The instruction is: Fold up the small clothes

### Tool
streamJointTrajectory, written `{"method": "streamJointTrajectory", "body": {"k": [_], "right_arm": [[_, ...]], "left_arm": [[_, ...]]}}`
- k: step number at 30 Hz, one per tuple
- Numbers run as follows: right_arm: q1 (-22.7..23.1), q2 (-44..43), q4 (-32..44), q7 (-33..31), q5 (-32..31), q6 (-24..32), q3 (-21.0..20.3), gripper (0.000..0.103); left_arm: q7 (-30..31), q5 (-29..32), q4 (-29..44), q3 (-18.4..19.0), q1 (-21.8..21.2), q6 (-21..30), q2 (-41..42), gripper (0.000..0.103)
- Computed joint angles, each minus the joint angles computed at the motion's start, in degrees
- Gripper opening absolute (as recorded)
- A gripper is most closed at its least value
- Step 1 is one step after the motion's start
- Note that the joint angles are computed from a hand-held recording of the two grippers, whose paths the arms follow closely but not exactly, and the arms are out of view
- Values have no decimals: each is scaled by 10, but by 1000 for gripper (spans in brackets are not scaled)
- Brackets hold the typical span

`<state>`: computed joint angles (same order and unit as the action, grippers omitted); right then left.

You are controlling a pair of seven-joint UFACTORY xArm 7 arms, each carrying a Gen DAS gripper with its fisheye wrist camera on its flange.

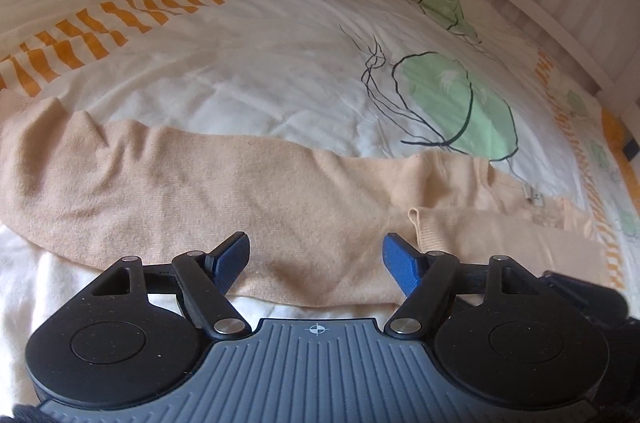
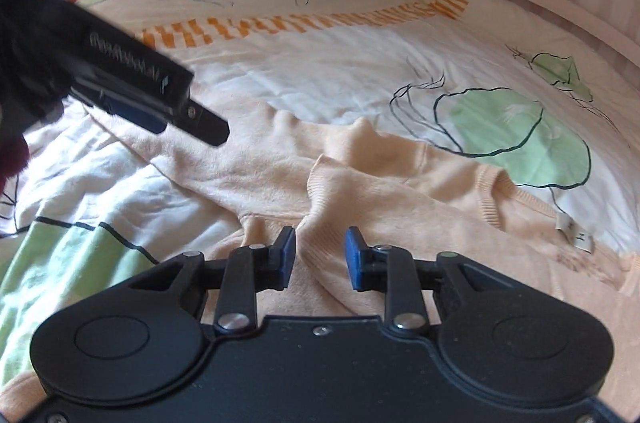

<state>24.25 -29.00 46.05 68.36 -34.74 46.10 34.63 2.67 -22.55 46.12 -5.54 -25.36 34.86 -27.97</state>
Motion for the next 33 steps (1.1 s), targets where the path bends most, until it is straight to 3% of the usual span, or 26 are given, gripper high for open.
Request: {"method": "streamJointTrajectory", "body": {"k": [2,3,4,5,9,10,12,13,15,19,24,27,29,33], "right_arm": [[-1,0,-4,2,-2,-1,-1,35],[-2,-10,-12,15,-1,-9,-4,32],[-6,-25,-21,38,4,-14,-6,20],[-9,-44,-32,62,12,-21,-9,18],[-19,-114,-68,122,55,-59,-18,19],[-15,-118,-73,113,66,-76,-24,29],[4,-108,-83,72,94,-126,-47,39],[9,-104,-86,57,105,-145,-52,57],[-10,-114,-89,54,106,-152,-30,62],[-42,-148,-88,64,123,-69,1,61],[-42,-153,-68,31,142,129,17,63],[-26,-181,-91,64,139,147,28,77],[-24,-184,-95,81,131,150,42,79],[-25,-179,-100,107,106,154,64,86]], "left_arm": [[2,-3,1,2,-2,-1,-1,72],[3,-4,1,2,-3,-2,-2,72],[5,-6,1,3,-5,-3,-2,72],[6,-9,2,4,-5,-3,-2,72],[4,-12,2,4,-5,-7,-4,72],[4,-11,2,3,-5,-7,-4,72],[2,-11,1,4,-4,-6,-5,72],[1,-10,0,4,-3,-6,-5,72],[-4,-6,-1,3,2,-6,-5,72],[-18,6,-2,0,12,-7,-3,72],[-34,16,-14,-2,21,-32,-7,77],[-48,18,-26,1,27,-62,-13,86],[-79,41,-35,-11,49,-83,-19,95],[-156,113,-52,-42,108,-127,-33,97]]}}
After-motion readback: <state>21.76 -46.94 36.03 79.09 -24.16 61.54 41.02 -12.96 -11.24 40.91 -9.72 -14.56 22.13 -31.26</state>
